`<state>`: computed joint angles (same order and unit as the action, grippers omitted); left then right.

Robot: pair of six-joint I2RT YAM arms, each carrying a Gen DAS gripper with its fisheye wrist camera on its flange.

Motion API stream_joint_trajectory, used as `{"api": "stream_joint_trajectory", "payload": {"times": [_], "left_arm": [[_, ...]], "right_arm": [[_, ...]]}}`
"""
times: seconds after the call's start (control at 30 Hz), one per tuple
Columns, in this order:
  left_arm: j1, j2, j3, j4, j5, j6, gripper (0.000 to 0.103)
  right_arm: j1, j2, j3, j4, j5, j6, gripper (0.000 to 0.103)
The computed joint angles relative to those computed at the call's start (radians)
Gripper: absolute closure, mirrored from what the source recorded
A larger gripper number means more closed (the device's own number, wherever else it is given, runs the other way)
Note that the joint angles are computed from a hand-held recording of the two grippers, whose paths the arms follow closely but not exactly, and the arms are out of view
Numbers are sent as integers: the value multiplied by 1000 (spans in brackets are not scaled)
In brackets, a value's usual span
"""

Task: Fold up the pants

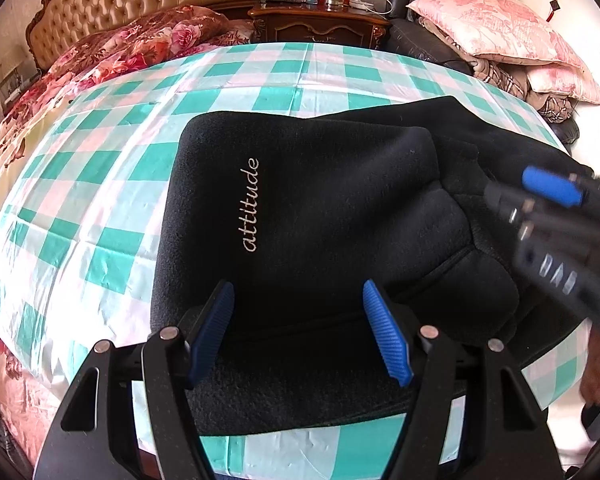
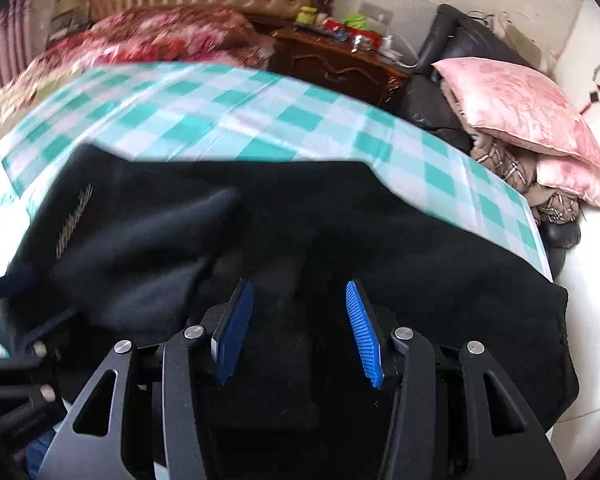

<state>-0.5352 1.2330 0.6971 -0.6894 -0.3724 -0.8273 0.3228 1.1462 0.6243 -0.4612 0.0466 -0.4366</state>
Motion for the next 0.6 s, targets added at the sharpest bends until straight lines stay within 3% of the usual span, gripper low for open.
{"api": "stream_joint_trajectory", "payload": {"times": [0.6], "left_arm": [[-29, 46, 69, -78, -86, -10, 36]], "right_arm": [[-82, -52, -64, 9, -58, -45, 56]]}}
